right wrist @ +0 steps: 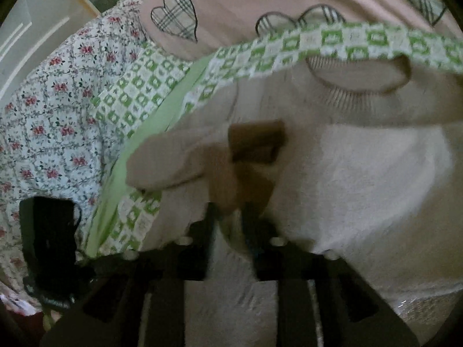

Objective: Fold small clothes

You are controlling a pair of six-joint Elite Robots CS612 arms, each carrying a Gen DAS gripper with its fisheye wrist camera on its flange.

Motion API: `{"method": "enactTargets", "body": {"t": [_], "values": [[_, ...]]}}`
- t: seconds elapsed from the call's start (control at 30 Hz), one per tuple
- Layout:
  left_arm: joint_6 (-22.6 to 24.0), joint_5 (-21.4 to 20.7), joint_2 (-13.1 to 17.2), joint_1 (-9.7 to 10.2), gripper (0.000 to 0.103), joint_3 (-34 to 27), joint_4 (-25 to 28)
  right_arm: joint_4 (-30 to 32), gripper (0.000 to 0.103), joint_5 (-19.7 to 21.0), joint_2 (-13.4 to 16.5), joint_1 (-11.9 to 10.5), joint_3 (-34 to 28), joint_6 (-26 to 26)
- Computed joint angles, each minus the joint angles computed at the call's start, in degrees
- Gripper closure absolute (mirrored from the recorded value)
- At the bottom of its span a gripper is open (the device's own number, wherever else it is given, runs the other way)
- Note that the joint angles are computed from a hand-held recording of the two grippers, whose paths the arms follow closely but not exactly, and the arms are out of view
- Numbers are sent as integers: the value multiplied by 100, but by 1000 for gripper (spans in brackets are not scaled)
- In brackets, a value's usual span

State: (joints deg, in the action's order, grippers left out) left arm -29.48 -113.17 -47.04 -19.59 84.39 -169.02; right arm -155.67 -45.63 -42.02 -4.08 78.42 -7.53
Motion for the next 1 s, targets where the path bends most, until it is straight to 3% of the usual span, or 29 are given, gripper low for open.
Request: {"method": "enactTargets", "body": {"t": [0.2, 0.37, 0.43, 0.47, 0.5, 0.57, 0.7, 0.73, 0.8, 0.87, 1.0], "values": [[-413, -750, 488, 108, 31, -680, 87, -563, 60, -9, -210, -187, 389, 279], [-836, -1220, 961, 163, 31, -1382, 191, -1089, 59, -431, -450, -433, 854, 832], [-693, -1224, 1069, 146, 43, -1597, 294, -1268, 58, -590, -515, -523, 1002, 1116], [-519, -1200, 1095, 127, 76, -1685, 462, -1328, 58, -610, -540, -571, 1067, 1228], [-334, -1126, 1093, 104, 94, -1741, 658, -1410, 58, -645, -566, -622, 1141, 1356], [-119, -636, 952, 34, 95, -1571, 545, -1499, 58, -716, -614, -678, 1234, 1471], [-279, 132, 576, 16, 94, -875, -628, -1774, 58, -979, -736, -830, 1461, 1688], [-310, 144, 545, 50, 91, -805, -637, -1820, 58, -1068, -753, -867, 1498, 1745], [-332, -94, 597, 123, 73, -859, -390, -1867, 58, -1218, -761, -921, 1517, 1856], [-436, -397, 717, 190, 67, -1026, 19, -1796, 58, -1433, -768, -965, 1499, 1948], [-372, -672, 879, 216, 55, -1277, 172, -1768, 55, -1848, -753, -1019, 1369, 1988]]}}
